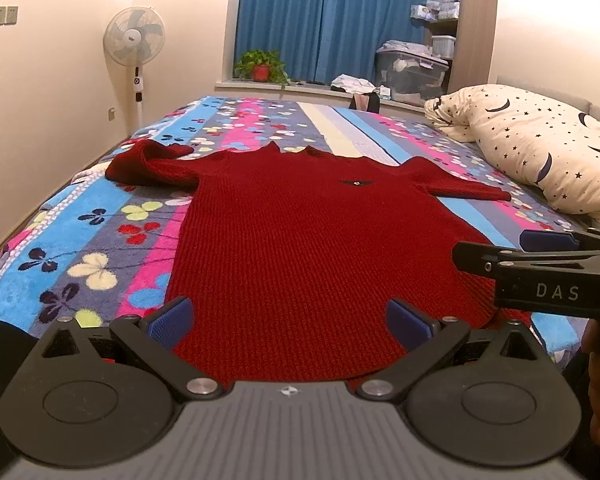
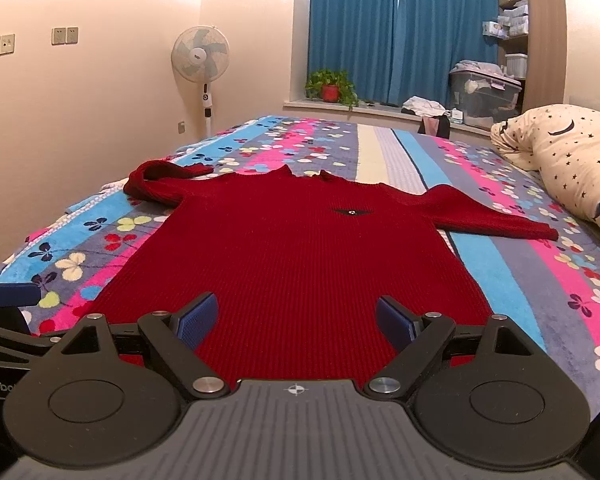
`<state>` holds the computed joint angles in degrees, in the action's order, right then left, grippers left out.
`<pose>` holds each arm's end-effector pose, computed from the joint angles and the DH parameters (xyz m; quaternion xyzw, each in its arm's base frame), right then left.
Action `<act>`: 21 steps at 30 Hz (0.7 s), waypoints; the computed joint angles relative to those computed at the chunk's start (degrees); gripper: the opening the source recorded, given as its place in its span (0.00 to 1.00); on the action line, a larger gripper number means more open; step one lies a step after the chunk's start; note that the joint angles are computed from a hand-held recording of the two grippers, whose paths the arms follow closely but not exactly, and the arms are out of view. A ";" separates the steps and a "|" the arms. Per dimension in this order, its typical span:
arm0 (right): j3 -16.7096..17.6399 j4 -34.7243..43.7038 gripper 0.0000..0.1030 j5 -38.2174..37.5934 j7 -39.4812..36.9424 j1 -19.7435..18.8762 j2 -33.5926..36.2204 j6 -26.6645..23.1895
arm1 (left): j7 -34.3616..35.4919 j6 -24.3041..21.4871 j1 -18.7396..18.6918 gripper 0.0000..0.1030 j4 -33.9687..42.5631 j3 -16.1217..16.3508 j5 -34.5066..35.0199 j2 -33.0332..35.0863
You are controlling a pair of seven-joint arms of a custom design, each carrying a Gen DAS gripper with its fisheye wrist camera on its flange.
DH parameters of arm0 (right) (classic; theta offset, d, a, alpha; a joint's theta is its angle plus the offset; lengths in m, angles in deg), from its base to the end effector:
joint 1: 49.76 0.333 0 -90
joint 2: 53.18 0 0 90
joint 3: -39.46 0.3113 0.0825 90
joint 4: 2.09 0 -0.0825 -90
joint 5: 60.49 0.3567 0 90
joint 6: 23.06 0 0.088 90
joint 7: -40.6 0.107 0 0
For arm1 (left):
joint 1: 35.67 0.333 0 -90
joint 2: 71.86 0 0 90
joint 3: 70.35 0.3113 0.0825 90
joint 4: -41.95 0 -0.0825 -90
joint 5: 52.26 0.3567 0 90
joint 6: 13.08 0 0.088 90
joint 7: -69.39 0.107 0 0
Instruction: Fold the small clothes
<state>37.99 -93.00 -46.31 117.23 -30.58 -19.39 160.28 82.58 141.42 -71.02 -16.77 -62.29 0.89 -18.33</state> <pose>0.6892 0.2006 0.4281 -0.7019 0.5178 -0.2950 0.3902 0.6674 -0.4286 0.3611 -0.6344 0.6040 -0.3592 0.3220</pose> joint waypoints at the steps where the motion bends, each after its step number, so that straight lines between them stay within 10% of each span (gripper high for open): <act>1: 0.02 0.07 0.85 0.01 -0.03 0.02 0.05 0.01 | 0.07 0.00 0.02 1.00 0.11 -0.03 -0.06 0.06; 11: 0.33 -0.46 0.85 0.16 -0.76 -0.22 -0.19 0.64 | 2.08 -1.00 0.57 1.00 2.12 -0.82 -1.96 1.42; 18: -9.45 1.04 0.81 -0.21 5.13 6.65 1.09 -1.05 | 1.16 -0.15 0.63 1.00 1.43 -0.09 -2.57 1.19; 20: -12.27 2.07 0.62 0.07 8.56 7.98 1.84 -1.37 | -0.51 0.30 0.47 0.98 0.45 0.69 -1.97 0.56; 21: -11.69 2.93 0.33 0.19 9.45 6.95 2.16 -1.78 | -1.74 0.74 0.45 0.93 -0.19 1.20 -1.45 0.14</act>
<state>26.30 -90.07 -46.12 126.67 -23.63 -17.23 158.50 80.84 142.16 -70.57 -16.96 -61.09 -0.56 -18.19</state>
